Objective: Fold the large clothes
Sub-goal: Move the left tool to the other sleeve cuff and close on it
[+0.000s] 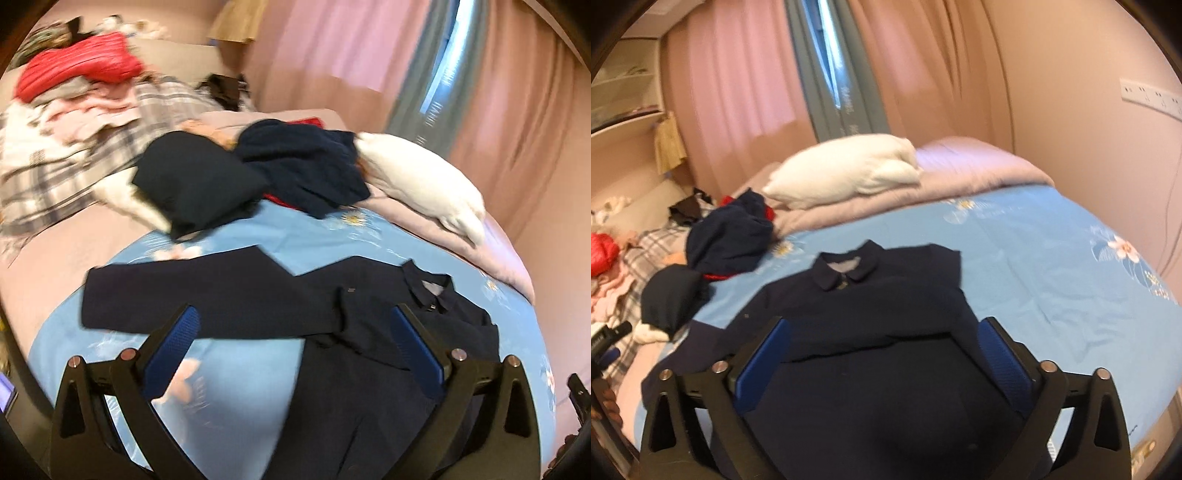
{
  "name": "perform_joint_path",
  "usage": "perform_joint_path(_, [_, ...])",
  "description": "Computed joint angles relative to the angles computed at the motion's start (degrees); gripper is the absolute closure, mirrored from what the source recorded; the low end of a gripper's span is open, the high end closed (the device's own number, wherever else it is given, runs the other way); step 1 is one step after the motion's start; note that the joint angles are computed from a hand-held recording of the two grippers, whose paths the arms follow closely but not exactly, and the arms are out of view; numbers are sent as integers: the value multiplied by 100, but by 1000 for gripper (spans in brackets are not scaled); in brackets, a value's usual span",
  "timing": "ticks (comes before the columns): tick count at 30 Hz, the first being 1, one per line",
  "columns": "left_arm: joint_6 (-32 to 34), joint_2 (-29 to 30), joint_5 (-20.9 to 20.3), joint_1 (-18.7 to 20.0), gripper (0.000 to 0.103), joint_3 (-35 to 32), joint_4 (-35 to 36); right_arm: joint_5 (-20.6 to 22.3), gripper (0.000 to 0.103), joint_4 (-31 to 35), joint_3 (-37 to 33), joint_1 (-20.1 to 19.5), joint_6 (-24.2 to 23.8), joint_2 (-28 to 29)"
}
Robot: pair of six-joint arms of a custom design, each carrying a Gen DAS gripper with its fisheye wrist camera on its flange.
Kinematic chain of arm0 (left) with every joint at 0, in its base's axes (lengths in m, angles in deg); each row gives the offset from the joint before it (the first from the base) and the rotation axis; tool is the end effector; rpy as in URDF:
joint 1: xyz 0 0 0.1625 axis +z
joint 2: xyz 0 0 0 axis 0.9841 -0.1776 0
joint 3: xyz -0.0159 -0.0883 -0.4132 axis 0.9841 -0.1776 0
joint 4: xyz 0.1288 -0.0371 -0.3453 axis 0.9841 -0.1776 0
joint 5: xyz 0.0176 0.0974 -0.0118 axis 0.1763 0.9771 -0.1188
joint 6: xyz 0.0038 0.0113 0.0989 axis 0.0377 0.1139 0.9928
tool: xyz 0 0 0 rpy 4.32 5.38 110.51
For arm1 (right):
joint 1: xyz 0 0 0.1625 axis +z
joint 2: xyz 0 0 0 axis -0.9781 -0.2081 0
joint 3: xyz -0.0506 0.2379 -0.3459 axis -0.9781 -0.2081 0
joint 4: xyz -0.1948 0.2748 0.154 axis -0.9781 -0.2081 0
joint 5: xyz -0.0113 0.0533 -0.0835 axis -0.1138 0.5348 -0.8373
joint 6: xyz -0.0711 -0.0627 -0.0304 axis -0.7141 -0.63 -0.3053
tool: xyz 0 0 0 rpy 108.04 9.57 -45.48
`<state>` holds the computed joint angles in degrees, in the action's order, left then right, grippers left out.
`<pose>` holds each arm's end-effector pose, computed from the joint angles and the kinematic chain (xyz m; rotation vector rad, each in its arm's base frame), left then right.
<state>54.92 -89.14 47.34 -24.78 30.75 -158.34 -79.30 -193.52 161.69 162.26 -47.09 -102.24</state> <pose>-0.3080 -0.8020 0.0973 0.2094 2.3426 -1.2214 0.0249 -0.6936 0.3624 0.0764 -2.0260 1.4043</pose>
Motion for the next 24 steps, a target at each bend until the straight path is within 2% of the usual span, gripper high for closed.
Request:
perform_joint_path(5, [-371,-507,432,65,0,1105,-585,200,1,-206,148,106,-269,54])
perform_joint_path(8, [-681,-673,603,158,0,1428,-665,252,1,-427,146,163,-498,174])
perform_joint_path(13, [-1258,-856,733,357,0,1770,-554,339,1,-127,26,226,-592,303])
perform_joint_path(19, [-1765,-935,933,678,0,1891,-229,192,1,-19,-81,311,-699,488])
perform_joint_path(24, [-2408,-1094,801,949,0,2025,107,23,1,2,-91,352,-649,563])
